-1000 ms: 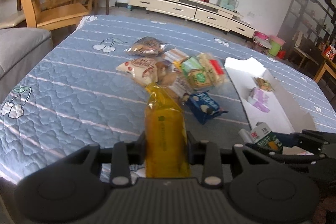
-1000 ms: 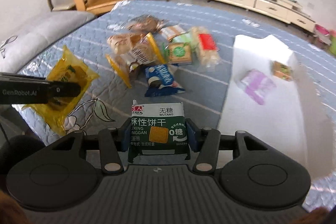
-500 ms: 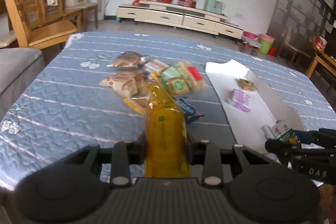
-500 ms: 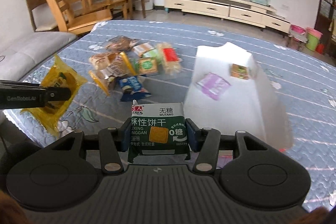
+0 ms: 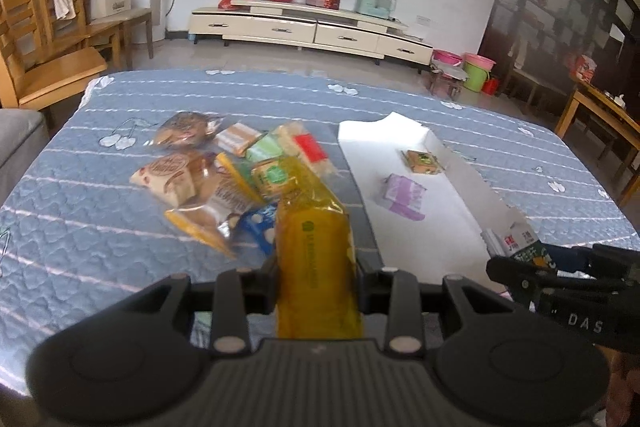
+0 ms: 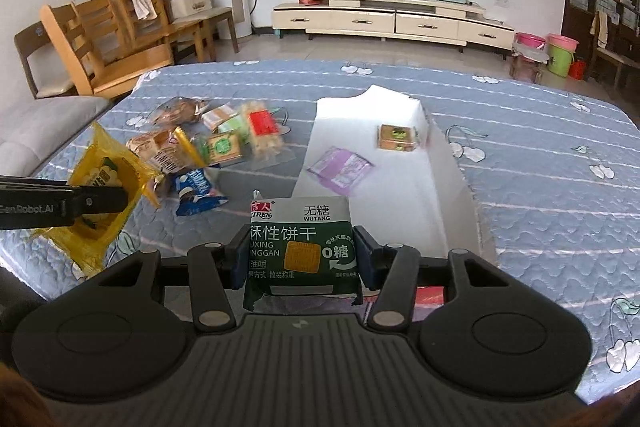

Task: Organize snacks
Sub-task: 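Carry the yellow bag and green biscuit box over the white tray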

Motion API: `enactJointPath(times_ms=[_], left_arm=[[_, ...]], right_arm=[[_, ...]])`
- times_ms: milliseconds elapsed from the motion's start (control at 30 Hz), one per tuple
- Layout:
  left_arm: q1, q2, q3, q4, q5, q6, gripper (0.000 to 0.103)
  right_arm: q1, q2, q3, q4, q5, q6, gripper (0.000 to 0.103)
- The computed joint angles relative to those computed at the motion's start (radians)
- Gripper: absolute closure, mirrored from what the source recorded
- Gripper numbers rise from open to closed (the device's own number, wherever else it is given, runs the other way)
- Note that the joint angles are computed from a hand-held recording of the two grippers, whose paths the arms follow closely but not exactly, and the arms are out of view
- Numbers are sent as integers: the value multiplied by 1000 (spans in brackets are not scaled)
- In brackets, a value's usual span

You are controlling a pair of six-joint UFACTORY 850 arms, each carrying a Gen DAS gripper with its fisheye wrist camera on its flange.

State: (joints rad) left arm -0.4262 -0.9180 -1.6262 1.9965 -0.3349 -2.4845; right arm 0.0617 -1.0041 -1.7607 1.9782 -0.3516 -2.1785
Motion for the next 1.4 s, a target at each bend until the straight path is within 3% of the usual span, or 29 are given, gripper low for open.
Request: enactJointPath(times_ms=[600,1400], left_arm=[[-36,-68,-146,-221,23,292,69],[-58,-140,-267,-476,21,597,69]], right_arm=[[-19,21,32,209,-6,-173,39],[-23,27,39,250,4,-173,39]])
